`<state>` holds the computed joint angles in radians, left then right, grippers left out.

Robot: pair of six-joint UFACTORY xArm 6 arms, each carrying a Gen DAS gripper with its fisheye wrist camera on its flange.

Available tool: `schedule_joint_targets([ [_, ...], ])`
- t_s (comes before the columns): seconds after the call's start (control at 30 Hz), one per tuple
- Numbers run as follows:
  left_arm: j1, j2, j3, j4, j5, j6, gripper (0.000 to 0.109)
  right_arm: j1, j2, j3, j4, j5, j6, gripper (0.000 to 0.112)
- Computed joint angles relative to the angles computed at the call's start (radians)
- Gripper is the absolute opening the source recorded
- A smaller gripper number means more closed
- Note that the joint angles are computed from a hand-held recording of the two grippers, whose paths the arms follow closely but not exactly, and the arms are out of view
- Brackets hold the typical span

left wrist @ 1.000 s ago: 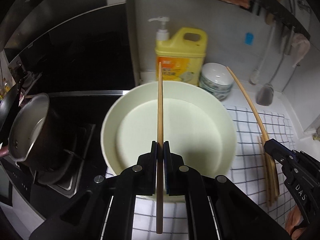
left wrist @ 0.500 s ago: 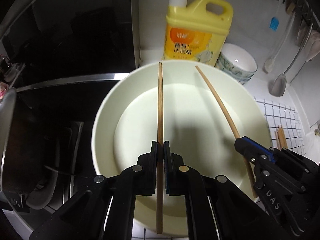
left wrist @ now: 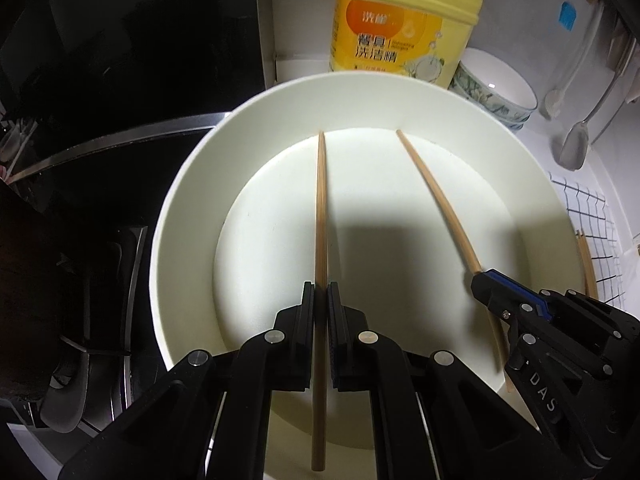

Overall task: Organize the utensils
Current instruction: 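Carry the held chopsticks with both tools over the cream-white bowl, then open both tools to drop the chopsticks into the bowl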

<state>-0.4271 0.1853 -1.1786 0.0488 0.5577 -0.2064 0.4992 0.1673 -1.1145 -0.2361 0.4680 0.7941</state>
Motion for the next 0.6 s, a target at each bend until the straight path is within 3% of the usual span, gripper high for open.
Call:
schedule_joint_targets([
  [0.23,0.001,0.008,-0.014,0.001,0.026,0.001,0.011,0.001,0.005,-0.005,0.003,0.013,-0.003,0.006],
  [0.27,0.002,0.007,-0.016,0.009,0.033,-0.010,0.015,-0.002,0.005,-0.008,-0.002,0.016,-0.004,0.008],
  [0.33,0.004,-0.003,-0.009,0.017,0.027,-0.025,0.038,-0.004,-0.010,-0.004,-0.040,0.023,0.022,0.019],
  [0.4,0.008,-0.024,0.011,0.041,0.004,-0.053,0.052,-0.004,-0.027,0.000,-0.085,0.025,0.054,0.028],
  [0.6,0.015,-0.076,0.041,0.085,-0.014,-0.103,0.066,0.002,-0.073,0.026,-0.166,0.031,0.106,0.033],
])
